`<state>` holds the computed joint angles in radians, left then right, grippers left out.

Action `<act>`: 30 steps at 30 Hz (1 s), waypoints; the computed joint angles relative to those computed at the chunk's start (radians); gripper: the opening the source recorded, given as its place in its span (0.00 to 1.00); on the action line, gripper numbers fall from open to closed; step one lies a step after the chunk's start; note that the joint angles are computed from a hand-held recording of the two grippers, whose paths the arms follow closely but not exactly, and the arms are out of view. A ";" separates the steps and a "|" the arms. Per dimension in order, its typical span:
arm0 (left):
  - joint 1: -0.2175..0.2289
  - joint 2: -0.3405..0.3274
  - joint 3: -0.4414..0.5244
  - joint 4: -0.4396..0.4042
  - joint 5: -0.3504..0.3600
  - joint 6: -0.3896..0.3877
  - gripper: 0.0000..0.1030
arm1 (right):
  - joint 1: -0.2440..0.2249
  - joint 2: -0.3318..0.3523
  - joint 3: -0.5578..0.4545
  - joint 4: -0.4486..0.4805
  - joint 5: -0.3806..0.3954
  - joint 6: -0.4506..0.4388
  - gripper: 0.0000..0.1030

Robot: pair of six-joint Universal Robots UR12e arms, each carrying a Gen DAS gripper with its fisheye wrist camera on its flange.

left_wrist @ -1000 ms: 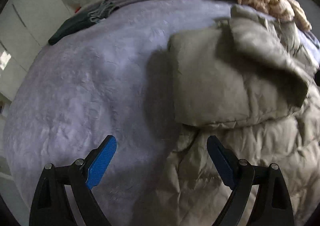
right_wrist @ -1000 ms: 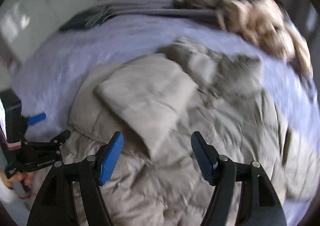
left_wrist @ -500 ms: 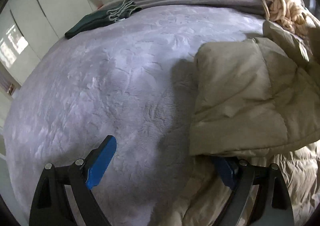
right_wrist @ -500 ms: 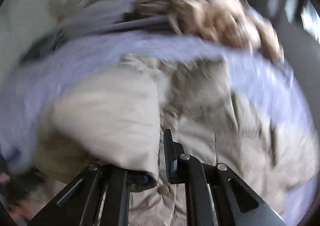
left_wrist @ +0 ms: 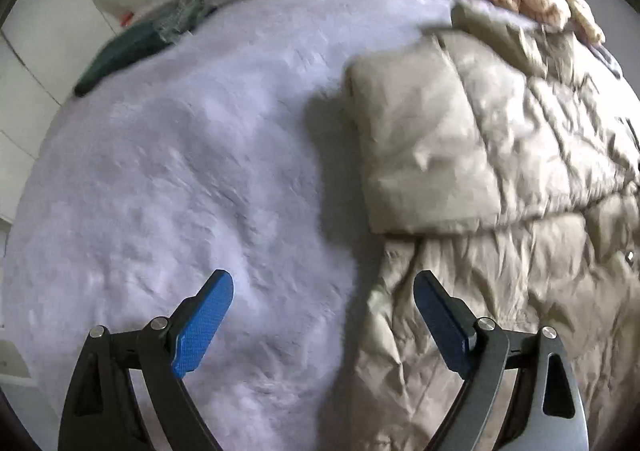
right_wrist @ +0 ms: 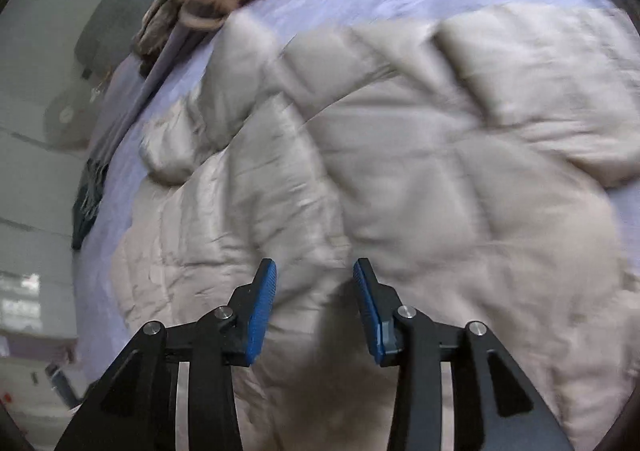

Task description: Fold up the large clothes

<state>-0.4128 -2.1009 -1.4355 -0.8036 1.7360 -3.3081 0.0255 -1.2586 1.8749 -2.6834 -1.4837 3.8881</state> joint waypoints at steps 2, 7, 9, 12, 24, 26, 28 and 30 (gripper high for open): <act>0.011 -0.014 0.030 0.028 -0.038 -0.041 0.61 | 0.000 -0.025 0.021 -0.034 -0.040 0.000 0.27; 0.008 -0.133 0.183 0.093 -0.094 -0.096 0.35 | 0.015 0.002 -0.031 -0.015 -0.017 -0.193 0.13; -0.003 -0.187 0.250 0.070 -0.078 -0.095 0.35 | 0.025 0.033 -0.062 0.013 -0.007 -0.264 0.13; -0.023 -0.235 0.305 -0.007 -0.026 -0.123 0.35 | 0.030 0.082 -0.105 0.090 -0.031 -0.286 0.12; -0.041 -0.264 0.394 -0.151 -0.009 -0.138 0.36 | -0.080 -0.020 0.048 0.014 0.097 -0.134 0.07; -0.050 -0.257 0.403 -0.160 -0.051 -0.137 0.36 | -0.093 -0.052 0.080 0.016 0.097 -0.120 0.09; -0.064 -0.239 0.390 -0.161 -0.067 -0.124 0.36 | -0.106 -0.073 0.109 0.004 0.098 -0.099 0.13; -0.086 -0.241 0.409 -0.176 -0.072 -0.091 0.59 | -0.122 -0.099 0.139 -0.012 0.111 -0.073 0.21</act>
